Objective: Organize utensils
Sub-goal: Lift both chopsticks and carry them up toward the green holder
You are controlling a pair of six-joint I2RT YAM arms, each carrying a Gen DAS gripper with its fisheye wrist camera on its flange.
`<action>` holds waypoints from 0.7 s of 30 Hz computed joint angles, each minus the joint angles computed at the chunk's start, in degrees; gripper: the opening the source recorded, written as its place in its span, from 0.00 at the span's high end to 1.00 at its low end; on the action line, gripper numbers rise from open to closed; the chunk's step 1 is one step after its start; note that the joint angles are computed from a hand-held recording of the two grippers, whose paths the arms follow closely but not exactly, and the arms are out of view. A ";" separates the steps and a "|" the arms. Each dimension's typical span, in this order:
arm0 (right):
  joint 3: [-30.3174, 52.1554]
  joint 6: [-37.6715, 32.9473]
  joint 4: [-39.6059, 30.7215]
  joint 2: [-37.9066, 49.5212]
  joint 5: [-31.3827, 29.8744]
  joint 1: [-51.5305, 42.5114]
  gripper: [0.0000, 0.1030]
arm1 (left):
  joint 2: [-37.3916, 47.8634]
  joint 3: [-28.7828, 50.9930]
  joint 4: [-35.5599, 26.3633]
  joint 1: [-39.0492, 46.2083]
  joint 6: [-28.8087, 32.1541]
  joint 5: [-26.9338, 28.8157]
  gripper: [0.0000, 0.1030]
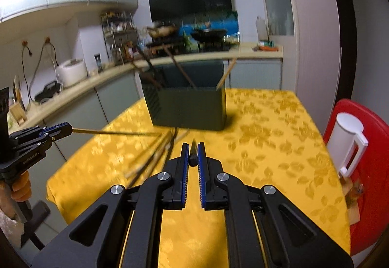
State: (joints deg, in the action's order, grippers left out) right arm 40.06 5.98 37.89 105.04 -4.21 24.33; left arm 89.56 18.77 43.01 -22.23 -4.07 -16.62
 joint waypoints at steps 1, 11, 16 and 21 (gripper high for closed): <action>0.20 0.00 -0.28 -0.94 -0.34 -0.06 0.92 | -1.11 0.43 -0.85 0.18 0.26 0.05 0.95; 3.16 -0.25 -2.90 -4.40 -1.26 0.15 0.92 | -7.46 4.53 -6.82 1.51 2.61 1.04 0.95; 6.40 -0.02 -6.20 -4.78 -2.02 0.00 0.92 | -8.35 7.00 -8.64 3.01 2.56 3.15 0.95; 10.61 -0.26 -10.44 -4.02 -1.82 -0.16 0.92 | -7.44 10.43 -11.86 5.01 1.70 5.79 0.95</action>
State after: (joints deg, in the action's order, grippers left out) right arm 50.68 5.72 27.46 101.01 -6.03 24.18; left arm 82.12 29.20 31.14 -17.23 -2.37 -10.83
